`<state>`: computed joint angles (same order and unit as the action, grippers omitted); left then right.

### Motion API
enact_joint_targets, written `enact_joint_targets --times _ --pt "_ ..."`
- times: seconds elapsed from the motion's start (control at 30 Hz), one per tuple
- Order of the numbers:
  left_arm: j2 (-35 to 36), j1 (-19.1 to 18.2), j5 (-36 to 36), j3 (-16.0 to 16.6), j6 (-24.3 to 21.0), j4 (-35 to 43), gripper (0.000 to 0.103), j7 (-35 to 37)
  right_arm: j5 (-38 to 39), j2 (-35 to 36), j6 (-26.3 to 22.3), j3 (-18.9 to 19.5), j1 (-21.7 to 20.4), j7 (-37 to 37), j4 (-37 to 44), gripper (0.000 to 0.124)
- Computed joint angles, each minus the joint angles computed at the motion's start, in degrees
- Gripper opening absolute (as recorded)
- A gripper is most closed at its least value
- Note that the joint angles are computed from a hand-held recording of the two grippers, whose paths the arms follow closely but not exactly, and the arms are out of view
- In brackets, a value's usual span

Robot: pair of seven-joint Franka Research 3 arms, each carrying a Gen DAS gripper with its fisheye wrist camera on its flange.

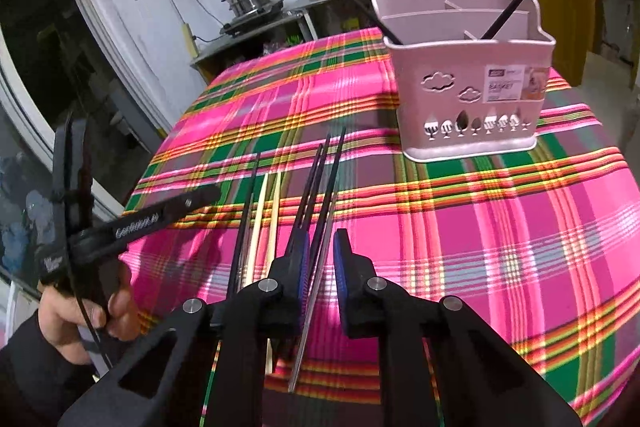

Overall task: Organize utensils
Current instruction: 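Grasp another black chopstick with the left tool while the right tool grasps one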

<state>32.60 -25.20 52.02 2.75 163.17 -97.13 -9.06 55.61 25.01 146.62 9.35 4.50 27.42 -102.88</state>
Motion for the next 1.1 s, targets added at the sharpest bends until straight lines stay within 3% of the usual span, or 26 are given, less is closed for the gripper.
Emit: enact_joint_targets --times 0.23,0.43,0.57,1.1 --pt "6.4 3.9 -9.6 -3.9 -3.6 8.1 0.017 11.7 -3.5 3.6 0.0 -0.1 1.1 3.4 4.0 0.012" --pt "8.4 2.1 -12.1 -2.2 -6.7 11.3 0.007 16.3 -6.8 7.1 0.0 0.5 1.5 6.5 8.1 0.011" --pt "7.0 1.8 -12.0 -1.6 -7.5 9.5 0.007 18.5 -9.1 9.4 -0.1 0.9 1.8 8.6 11.1 0.011" --pt "0.2 3.9 -12.2 -2.5 -3.0 -1.7 0.007 13.0 -22.0 19.2 -3.1 -0.5 5.5 19.5 24.9 0.011"
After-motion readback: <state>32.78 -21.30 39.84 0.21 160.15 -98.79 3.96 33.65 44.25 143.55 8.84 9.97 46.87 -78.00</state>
